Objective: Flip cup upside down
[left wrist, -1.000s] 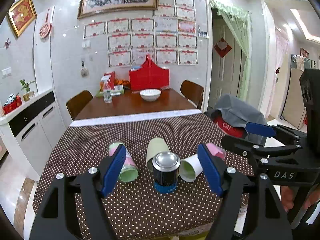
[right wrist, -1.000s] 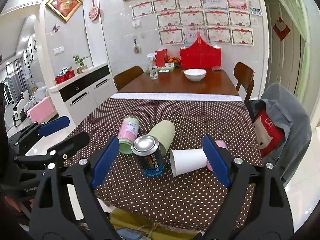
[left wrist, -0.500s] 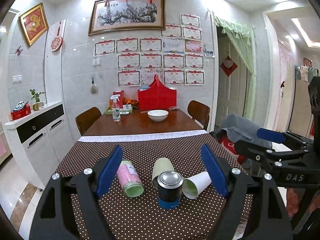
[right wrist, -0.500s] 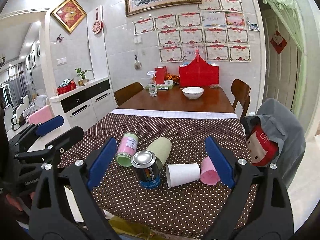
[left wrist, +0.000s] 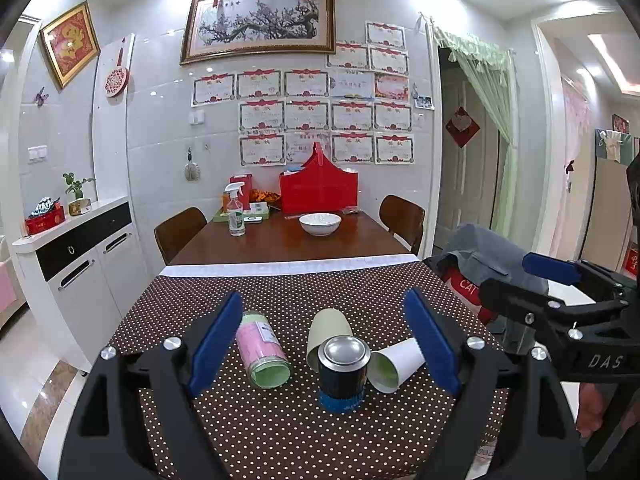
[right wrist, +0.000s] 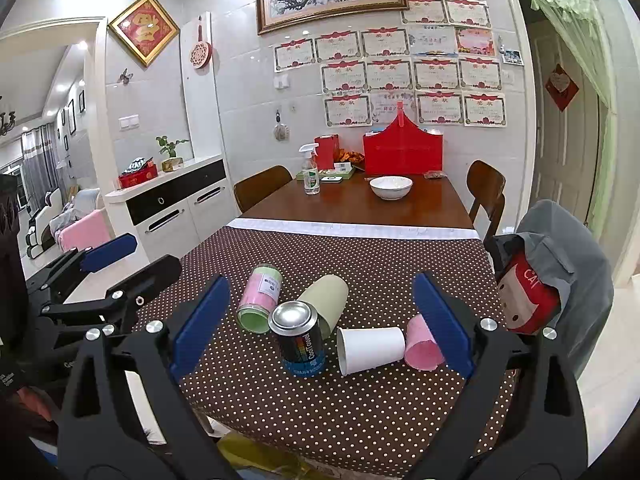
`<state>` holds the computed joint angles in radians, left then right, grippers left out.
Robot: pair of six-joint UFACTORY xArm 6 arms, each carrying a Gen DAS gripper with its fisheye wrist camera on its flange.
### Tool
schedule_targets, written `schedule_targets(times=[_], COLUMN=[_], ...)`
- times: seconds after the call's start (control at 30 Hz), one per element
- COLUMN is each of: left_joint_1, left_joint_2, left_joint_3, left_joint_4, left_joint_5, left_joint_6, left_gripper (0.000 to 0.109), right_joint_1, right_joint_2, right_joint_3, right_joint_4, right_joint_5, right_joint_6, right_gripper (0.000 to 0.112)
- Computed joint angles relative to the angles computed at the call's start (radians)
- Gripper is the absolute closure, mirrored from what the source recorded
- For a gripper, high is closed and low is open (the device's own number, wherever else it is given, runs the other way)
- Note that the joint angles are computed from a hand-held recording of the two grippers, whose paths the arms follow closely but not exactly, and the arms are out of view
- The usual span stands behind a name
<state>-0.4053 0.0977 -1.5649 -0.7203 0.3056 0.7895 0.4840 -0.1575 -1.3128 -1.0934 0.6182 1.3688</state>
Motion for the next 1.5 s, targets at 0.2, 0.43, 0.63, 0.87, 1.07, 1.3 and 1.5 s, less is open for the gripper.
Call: schedule_targets(times=[0.2,0.43,0.63,0.87,1.07,1.3,1.5], left_joint_1=[0.002,0.005,0.008,0.003,0.001,-0.002,-0.002], left_joint_2=[0.007,0.001,0.001,-0.004,-0.012,-0.009,-0.006], left_joint_3=[-0.004,0.005,0.006,0.018,0.03,0.025,0.022], left_joint_4=[0.023,0.0,-0.004,0.014,0.018,0.012,0.019], left_joint_5=[0.019,0.009,0.007,-0.009,-0.014,-0.012,-0.01], left_joint_6=[-0.022,-0.002,0.001,-0.014,-0.017,-0.012,-0.019], left_gripper=[0.026,0.026,0.026,0.026,0.026,0.026,0.026], right_joint_1=[-0.009,0.002,0.006,0.005,0.004,0.006,0.003], right_joint_2=[0.005,0.01,0.013,0.012,0.006,0.004,0.002], right_joint_3=[0.009,0.002,-0.004,-0.001,0.008,0.005,0.006], right_joint_4=[0.026,0.022,0.021,0.026,0.037,0.03,0.038], right_joint_5=[-0.029,-0.019,-0.012,-0.016,-0.015,-0.003,-0.006], right_joint_6=[0.001,-0.001,-0.001,-0.004,-0.007,-0.011,-0.016], right_gripper=[0.02,0.02,0.02,0.02,0.02,0.02,0.02])
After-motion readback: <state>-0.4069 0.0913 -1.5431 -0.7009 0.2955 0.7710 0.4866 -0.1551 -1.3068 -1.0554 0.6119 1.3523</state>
